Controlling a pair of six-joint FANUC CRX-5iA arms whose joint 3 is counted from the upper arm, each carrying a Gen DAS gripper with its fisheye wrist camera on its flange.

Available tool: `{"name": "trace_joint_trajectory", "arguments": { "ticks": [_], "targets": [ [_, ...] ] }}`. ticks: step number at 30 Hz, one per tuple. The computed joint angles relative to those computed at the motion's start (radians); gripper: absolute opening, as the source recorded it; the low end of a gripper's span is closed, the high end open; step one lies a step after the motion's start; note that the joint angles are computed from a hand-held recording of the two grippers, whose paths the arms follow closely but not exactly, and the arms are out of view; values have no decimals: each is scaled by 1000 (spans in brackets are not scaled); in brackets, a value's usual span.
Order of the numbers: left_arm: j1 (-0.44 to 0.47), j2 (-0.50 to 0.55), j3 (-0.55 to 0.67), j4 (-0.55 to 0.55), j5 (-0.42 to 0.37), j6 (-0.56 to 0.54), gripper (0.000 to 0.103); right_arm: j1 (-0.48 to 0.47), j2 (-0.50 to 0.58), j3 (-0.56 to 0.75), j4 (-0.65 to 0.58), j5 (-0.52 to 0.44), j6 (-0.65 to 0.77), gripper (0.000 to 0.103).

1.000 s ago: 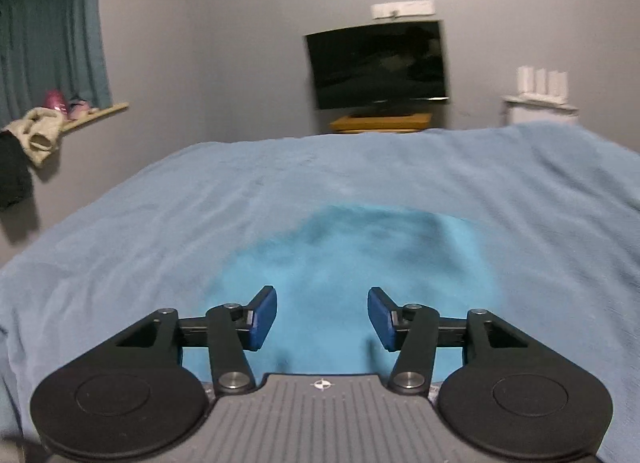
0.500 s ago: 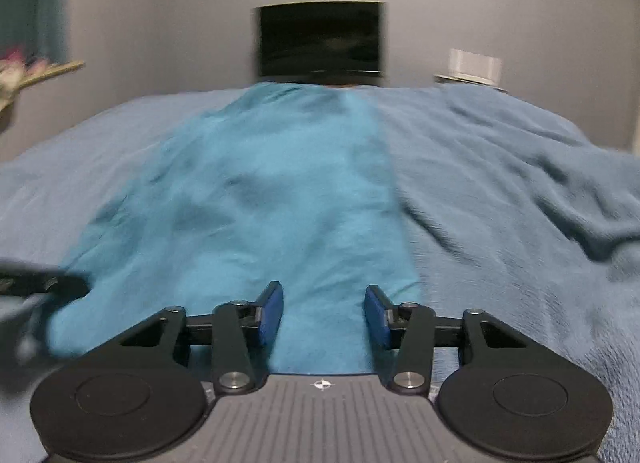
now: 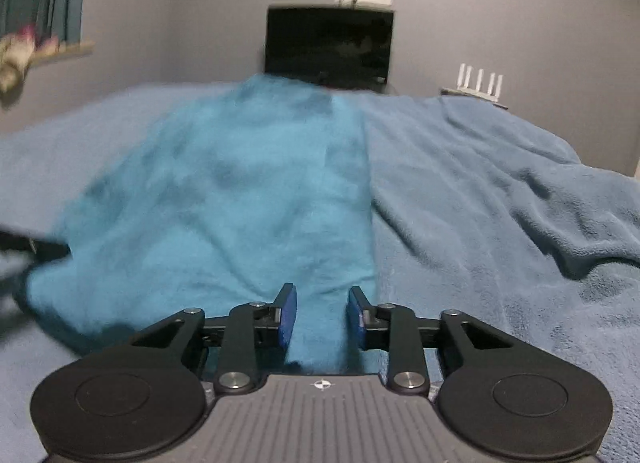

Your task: Fold large clothes

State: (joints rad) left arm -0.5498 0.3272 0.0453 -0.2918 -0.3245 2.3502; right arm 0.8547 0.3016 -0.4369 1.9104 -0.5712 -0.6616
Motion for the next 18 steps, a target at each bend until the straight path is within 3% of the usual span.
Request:
{"name": "trace_joint_trajectory", "arguments": {
  "ticks": [3, 7, 10, 11, 15, 17, 18],
  "targets": [
    [0, 4, 4, -1, 2, -1, 13, -49, -1, 17, 268, 64, -141, 35],
    [-5, 1, 6, -18, -4, 13, 14, -63, 47, 102, 434, 162, -108, 37],
    [-13, 4, 19, -40, -26, 22, 14, -17, 80, 111, 253, 144, 105, 38],
    [-14, 5, 21, -40, -31, 19, 14, -20, 72, 95, 243, 151, 100, 38],
    [-35, 11, 50, -109, -80, 58, 19, -24, 5, 14, 148, 178, 109, 57],
    [-58, 13, 72, -192, -124, 130, 23, -9, -18, -13, 58, 158, 130, 57],
    [-66, 10, 74, -218, -136, 159, 26, 9, -24, -29, 2, 118, 147, 51]
  ]
}}
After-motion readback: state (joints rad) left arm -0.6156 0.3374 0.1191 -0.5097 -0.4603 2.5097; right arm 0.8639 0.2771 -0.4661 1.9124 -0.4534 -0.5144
